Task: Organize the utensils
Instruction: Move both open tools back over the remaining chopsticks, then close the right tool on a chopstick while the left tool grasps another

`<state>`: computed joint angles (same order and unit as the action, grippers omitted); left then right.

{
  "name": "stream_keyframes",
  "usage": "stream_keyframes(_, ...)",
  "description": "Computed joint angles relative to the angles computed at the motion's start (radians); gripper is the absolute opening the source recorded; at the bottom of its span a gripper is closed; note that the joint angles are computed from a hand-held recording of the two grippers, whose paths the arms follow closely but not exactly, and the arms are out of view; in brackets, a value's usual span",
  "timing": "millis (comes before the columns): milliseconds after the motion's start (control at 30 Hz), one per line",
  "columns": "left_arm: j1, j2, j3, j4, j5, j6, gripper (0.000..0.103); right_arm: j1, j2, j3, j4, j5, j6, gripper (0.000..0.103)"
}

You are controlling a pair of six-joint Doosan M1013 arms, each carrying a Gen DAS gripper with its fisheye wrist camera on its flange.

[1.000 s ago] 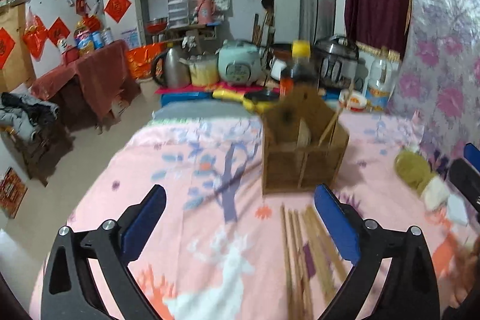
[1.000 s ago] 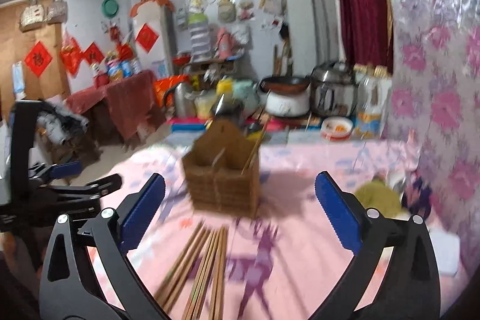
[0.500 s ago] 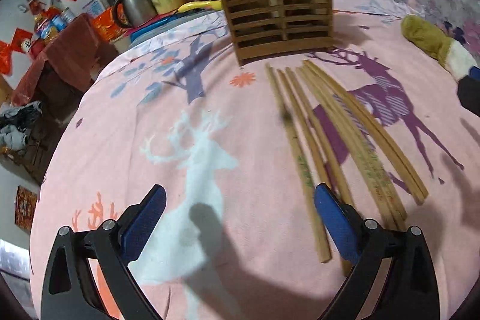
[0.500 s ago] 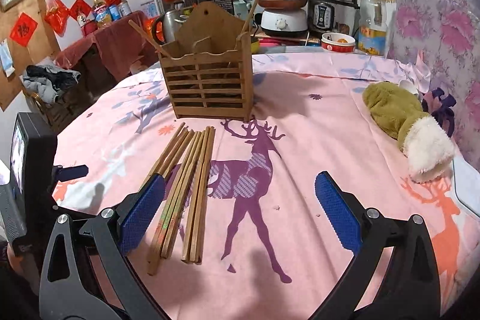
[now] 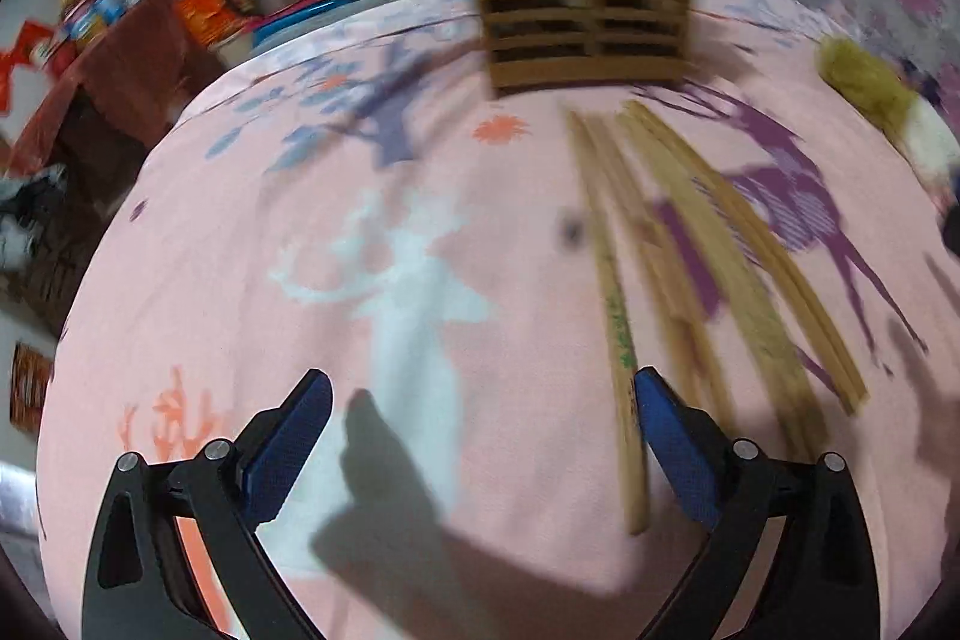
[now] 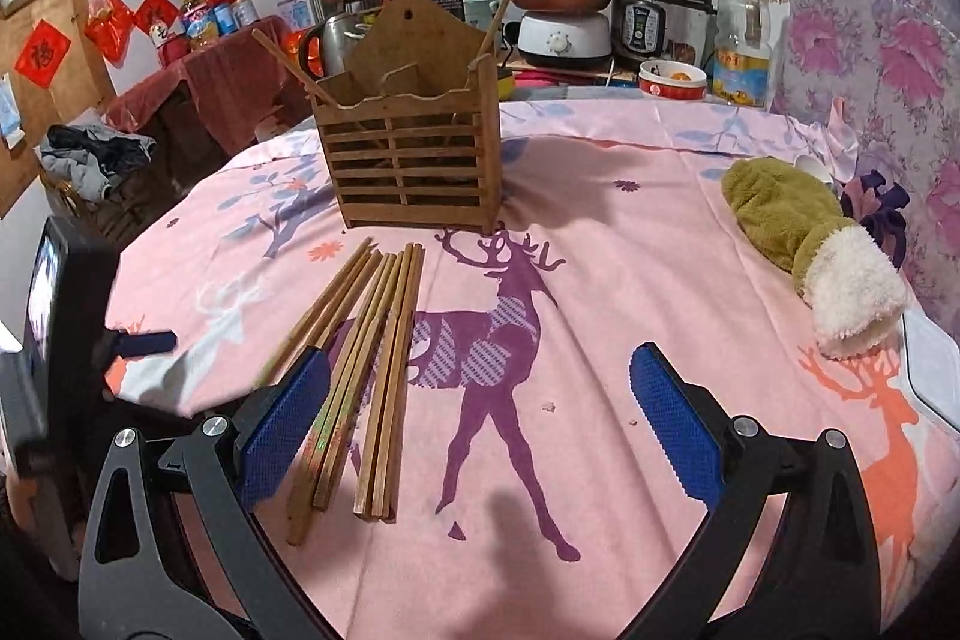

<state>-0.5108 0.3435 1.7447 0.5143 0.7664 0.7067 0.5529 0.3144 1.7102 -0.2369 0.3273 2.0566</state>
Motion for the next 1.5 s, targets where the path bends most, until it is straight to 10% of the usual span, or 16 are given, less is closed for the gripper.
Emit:
stream_keyframes(233,0.062,-0.005,0.006,-0.107,-0.014,-0.043,0.098,-0.012,0.003,0.001,0.225,0.006,-0.199,0.095)
stream_keyframes(467,0.031,0.005,0.000,-0.011,0.020,-0.095,0.099,-0.024,0.030,-0.021,0.510,0.116,-0.500,0.047)
stream_keyframes(1500,0.018,-0.024,0.037,-0.018,-0.016,-0.101,0.094,0.010,0.059,-0.041,0.293,0.207,-0.381,0.017)
